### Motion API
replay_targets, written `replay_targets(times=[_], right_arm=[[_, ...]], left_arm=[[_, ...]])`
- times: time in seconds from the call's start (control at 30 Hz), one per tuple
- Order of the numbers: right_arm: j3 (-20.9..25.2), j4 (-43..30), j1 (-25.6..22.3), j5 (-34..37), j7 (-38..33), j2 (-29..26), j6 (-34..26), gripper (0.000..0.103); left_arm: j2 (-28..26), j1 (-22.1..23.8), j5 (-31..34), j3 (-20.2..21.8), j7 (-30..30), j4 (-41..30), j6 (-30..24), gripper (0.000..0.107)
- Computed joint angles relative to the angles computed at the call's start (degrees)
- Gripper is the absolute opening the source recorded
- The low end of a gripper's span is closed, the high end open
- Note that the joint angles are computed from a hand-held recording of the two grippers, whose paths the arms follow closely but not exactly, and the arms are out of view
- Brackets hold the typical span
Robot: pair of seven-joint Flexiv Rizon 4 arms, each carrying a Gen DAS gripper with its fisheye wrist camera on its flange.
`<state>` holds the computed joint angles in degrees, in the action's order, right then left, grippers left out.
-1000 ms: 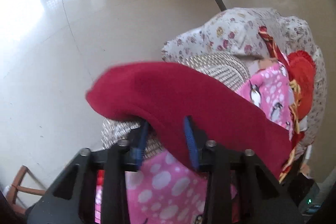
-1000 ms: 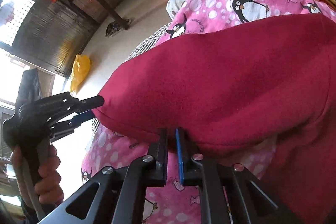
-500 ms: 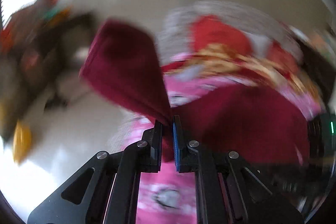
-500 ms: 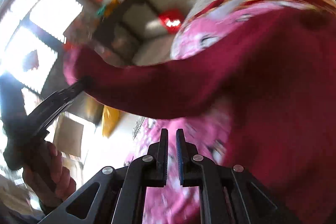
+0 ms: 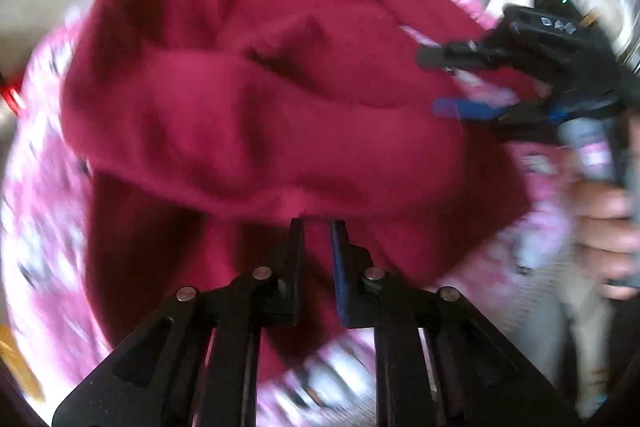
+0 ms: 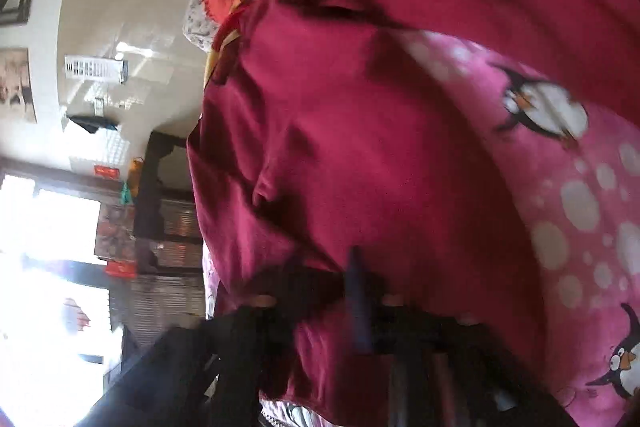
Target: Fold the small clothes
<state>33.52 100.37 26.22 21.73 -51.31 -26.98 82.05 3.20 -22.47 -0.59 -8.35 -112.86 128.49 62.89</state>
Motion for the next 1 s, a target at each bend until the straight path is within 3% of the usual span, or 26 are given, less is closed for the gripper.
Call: replay_targets(times=[0.03, 0.07, 0.13, 0.23, 0.3, 0.37, 0.4, 0.43, 0.53, 0.63, 0.73, 0.77, 0.83, 0.9, 0.93, 0.97, 1.0], right_arm=[[1.27, 0.03, -1.28, 0.88, -1.36, -0.51, 0.31, 0.070], [3.45, -0.50, -2.52, 1.89, -3.66, -1.36, 1.37, 0.077], [7.38, -1.95, -5.20, 2.95, -7.90, -2.71, 1.14, 0.077], [6.39, -3.21, -4.21, 1.54, -9.82, -2.26, -4.21, 0.077], [1.33, -4.77, -0.18, -1.97, -7.36, -2.14, -9.39, 0.070], [-1.57, -6.26, 2.64, -4.23, -6.66, -2.48, -15.56, 0.030], [-3.90, -6.87, 4.72, -5.92, -4.99, -2.27, -17.75, 0.024], [-5.48, -7.16, 6.02, -7.28, -4.18, -1.60, -19.48, 0.009], [-5.96, -4.27, 6.32, -5.78, -5.58, 3.54, -15.47, 0.006], [-10.69, 0.29, 9.40, -11.60, -0.67, 9.40, -15.51, 0.005], [-11.00, 0.21, 8.92, -12.55, -0.81, 7.51, -19.32, 0.006], [-10.95, -0.81, 8.43, -12.02, -0.60, 5.94, -23.10, 0.006], [-10.69, 1.33, 7.77, -10.45, -0.49, 6.83, -21.46, 0.007], [-9.29, 4.79, 6.21, -6.48, -1.64, 10.33, -16.01, 0.022], [-10.65, 7.64, 6.98, -7.83, 1.34, 13.01, -14.15, 0.059], [-12.55, 11.05, 8.51, -11.08, 5.74, 15.07, -11.53, 0.088], [-13.64, 13.60, 9.14, -13.65, 8.89, 16.72, -9.73, 0.087]], left_arm=[[1.95, -0.92, -3.87, 0.67, 1.42, 2.23, 1.32, 0.020], [3.91, -0.24, -4.00, 0.00, 0.63, 3.43, 1.65, 0.023], [6.53, 0.23, -0.86, -0.03, -4.33, 3.65, 0.12, 0.045], [7.62, 1.60, -0.70, -0.27, -8.81, 3.84, -0.20, 0.053], [7.72, 3.08, -0.06, -0.13, -11.52, 3.16, -2.31, 0.053], [7.65, 4.77, 1.24, 0.12, -14.19, 1.85, -5.39, 0.053], [8.27, 5.11, 0.97, 0.81, -14.35, 1.83, -5.97, 0.053], [9.33, 5.68, 1.90, 1.08, -14.72, 1.69, -6.72, 0.053], [14.54, 7.66, 5.52, 1.48, -17.16, 3.29, -10.04, 0.054], [15.79, 7.98, 2.71, 3.17, -16.53, 6.60, -10.33, 0.056], [14.79, 6.56, -3.49, 4.62, -14.19, 9.40, -10.06, 0.056], [15.06, 6.24, -4.42, 4.63, -13.39, 9.98, -10.41, 0.056], [16.21, 6.72, -3.01, 3.56, -13.43, 10.15, -11.98, 0.056], [17.60, 6.08, -3.93, 3.90, -12.62, 11.83, -11.62, 0.056], [17.70, 5.64, -5.38, 4.46, -12.00, 12.85, -11.23, 0.056], [17.83, 5.16, -7.00, 5.04, -11.41, 14.04, -10.52, 0.056], [17.72, 4.80, -8.52, 5.49, -10.66, 14.89, -9.52, 0.056]])
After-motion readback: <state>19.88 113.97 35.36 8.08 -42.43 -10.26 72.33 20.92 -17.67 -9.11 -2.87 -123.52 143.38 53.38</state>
